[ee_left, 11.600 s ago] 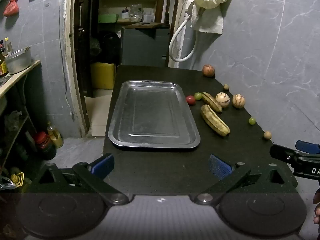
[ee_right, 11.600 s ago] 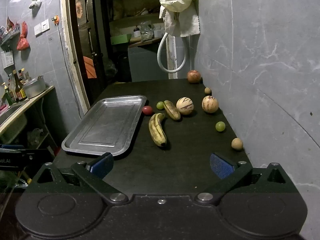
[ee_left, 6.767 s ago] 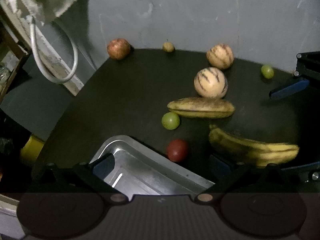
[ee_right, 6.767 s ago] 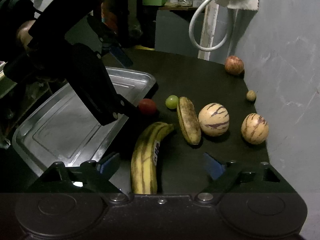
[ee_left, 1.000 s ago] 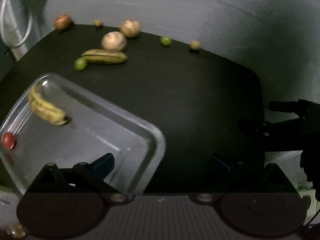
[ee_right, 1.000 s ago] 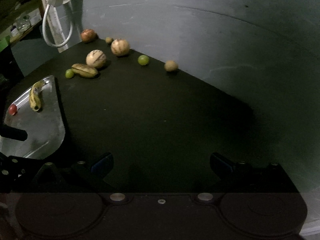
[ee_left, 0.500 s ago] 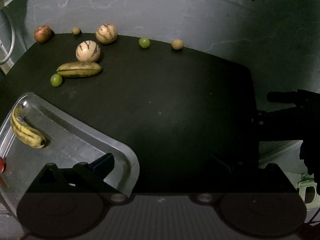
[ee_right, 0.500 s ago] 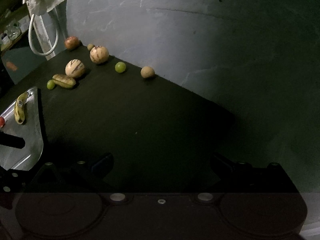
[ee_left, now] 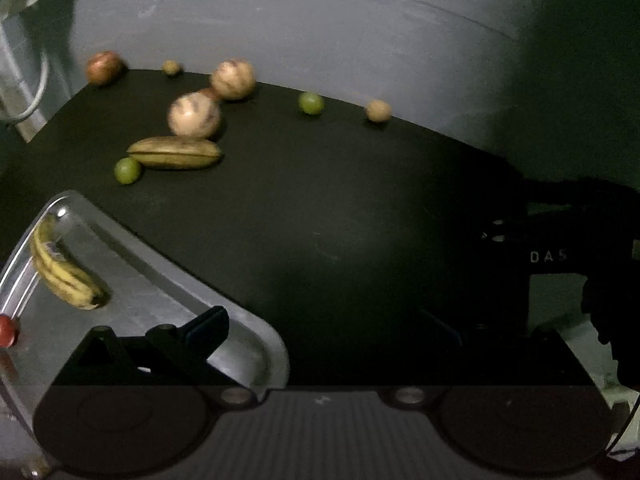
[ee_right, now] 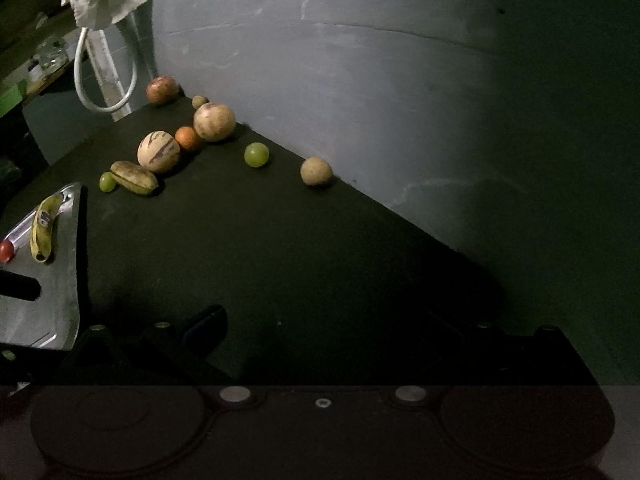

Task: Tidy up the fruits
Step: 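Lift both tools from the tray and swing toward the remaining fruits, then grasp a green lime with the left tool while the right tool grasps a tan round fruit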

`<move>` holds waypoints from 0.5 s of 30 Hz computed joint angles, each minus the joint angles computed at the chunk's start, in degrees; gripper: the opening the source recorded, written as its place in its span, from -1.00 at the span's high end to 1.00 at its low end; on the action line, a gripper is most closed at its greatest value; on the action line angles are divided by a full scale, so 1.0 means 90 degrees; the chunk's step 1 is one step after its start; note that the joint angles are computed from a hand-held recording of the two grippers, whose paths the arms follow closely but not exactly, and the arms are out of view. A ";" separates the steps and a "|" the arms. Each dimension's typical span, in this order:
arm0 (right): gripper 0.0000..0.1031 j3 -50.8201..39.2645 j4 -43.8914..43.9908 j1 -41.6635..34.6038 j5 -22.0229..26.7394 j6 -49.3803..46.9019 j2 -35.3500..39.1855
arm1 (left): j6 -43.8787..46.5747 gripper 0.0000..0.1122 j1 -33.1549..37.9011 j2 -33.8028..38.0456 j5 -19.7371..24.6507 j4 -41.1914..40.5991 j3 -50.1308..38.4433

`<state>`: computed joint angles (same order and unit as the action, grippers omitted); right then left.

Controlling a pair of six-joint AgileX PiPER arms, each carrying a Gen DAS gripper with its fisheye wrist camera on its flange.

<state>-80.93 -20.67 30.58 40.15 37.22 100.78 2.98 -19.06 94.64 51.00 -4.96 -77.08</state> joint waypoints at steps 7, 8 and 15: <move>-0.98 -0.0509 0.0473 -0.0368 -0.0174 -0.0778 0.0491 | -0.0416 -0.82 0.0357 0.0144 -0.0037 0.0145 -0.0172; -0.98 -0.0536 0.0550 -0.0413 -0.0198 -0.0841 0.0527 | -0.0452 -0.82 0.0363 0.0176 -0.0027 0.0156 -0.0212; -0.97 -0.0877 0.0856 -0.0489 -0.0507 -0.0997 0.0927 | -0.0881 -0.82 0.0376 0.0490 -0.0289 0.0448 -0.0493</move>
